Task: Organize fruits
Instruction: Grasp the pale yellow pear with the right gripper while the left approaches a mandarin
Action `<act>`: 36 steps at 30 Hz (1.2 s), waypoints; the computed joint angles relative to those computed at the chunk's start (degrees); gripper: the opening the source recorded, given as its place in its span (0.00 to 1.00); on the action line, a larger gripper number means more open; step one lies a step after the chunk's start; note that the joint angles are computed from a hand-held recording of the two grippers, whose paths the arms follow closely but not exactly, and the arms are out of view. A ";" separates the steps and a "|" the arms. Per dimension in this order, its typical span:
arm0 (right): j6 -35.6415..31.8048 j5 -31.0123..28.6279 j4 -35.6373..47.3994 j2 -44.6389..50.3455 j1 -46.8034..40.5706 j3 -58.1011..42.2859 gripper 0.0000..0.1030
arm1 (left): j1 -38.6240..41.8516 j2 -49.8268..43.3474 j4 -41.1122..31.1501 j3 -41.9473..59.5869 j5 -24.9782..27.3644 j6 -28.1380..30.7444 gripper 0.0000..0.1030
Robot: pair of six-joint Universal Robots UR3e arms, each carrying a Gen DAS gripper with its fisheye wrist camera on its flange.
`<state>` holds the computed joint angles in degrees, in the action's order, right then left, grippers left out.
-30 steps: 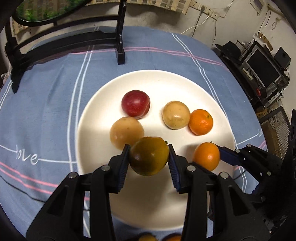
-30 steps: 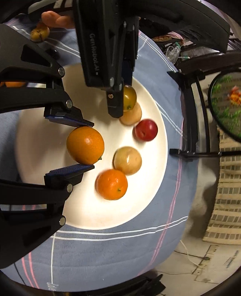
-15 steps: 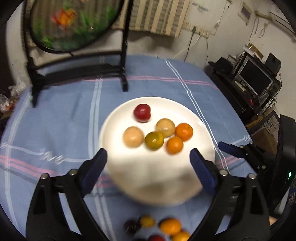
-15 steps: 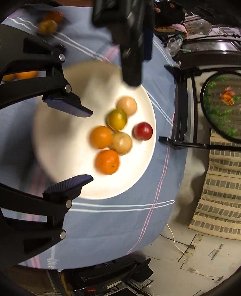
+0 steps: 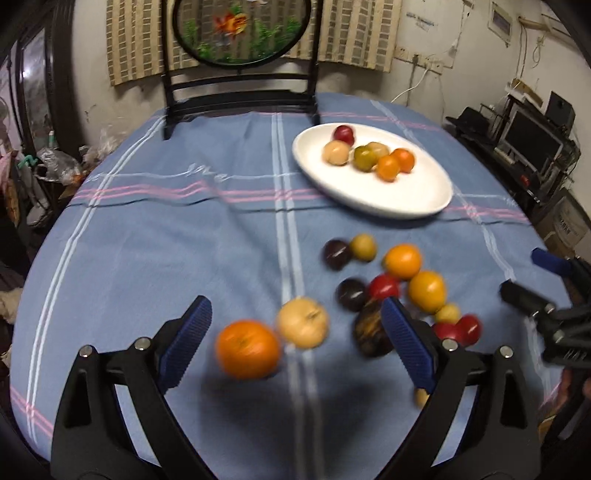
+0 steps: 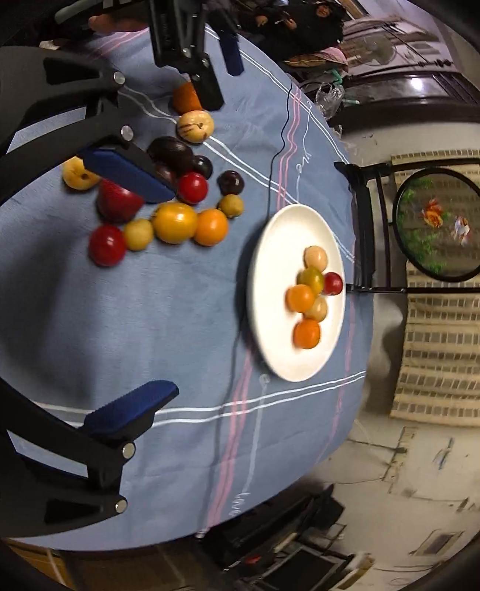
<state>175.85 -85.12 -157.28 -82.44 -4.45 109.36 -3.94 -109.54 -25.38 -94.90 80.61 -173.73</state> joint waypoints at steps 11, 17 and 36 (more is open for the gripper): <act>0.54 3.33 1.40 -7.32 1.26 8.55 0.95 | 2.96 6.03 3.17 -9.81 0.68 1.63 0.92; -0.38 4.71 2.56 -8.42 3.85 11.49 0.95 | 3.41 5.78 2.22 -10.06 -0.49 1.66 0.92; -0.84 9.27 -1.12 5.06 7.38 5.55 0.38 | 6.36 7.11 2.68 -13.06 -2.26 2.83 0.92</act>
